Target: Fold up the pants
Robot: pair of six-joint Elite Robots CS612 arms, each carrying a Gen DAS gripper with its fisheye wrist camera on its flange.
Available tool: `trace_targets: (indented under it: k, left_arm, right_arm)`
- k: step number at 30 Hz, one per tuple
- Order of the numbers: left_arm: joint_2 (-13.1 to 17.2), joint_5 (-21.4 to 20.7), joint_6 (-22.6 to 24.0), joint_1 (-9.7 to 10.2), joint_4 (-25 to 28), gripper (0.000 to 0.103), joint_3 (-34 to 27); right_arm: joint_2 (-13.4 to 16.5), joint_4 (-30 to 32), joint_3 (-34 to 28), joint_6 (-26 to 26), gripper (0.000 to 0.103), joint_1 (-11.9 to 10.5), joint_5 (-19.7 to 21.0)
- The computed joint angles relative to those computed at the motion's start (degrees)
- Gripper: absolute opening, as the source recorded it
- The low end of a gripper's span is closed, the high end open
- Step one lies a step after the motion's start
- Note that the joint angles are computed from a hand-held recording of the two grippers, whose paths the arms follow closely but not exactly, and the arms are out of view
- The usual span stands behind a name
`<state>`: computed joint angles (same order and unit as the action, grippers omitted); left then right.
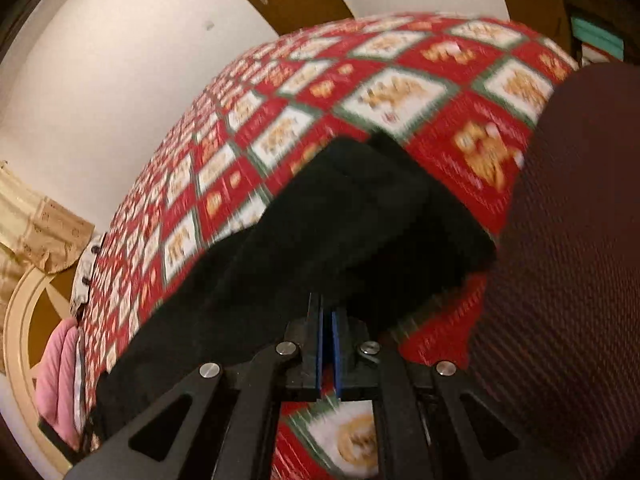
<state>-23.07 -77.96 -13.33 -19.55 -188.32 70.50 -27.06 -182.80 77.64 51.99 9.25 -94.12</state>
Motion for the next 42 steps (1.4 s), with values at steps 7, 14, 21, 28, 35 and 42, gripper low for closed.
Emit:
trace_targets:
  k: [7,14,21,28,35,42]
  left_arm:
    - [0.6,-9.7,14.9,-4.14,1.5,0.101,-2.7]
    - [2.3,-9.8,24.2,-6.93,5.0,0.101,-4.9]
    - [3.1,-8.7,20.7,-7.84,9.1,0.101,-6.1]
    - [3.6,-9.8,17.0,-7.63,8.0,0.103,-6.4]
    - [3.3,-12.3,19.3,-7.86,9.9,0.103,-6.6]
    - [1.4,-15.9,23.2,-7.36,8.8,0.103,-2.8]
  right_arm:
    - [-3.3,0.0,4.4,-3.0,0.035,-0.7,-3.0]
    - [-2.8,3.3,-0.1,-19.2,0.055,-1.8,-9.0]
    - [2.4,21.6,-11.6,-27.7,0.036,-2.5,-8.3]
    - [2.1,15.3,-10.2,-31.9,0.007,-1.3,-13.0]
    - [2.0,18.2,-10.6,-33.3,0.007,-1.8,-18.0]
    - [3.5,21.2,-13.3,-31.9,0.043,-1.6,-22.3]
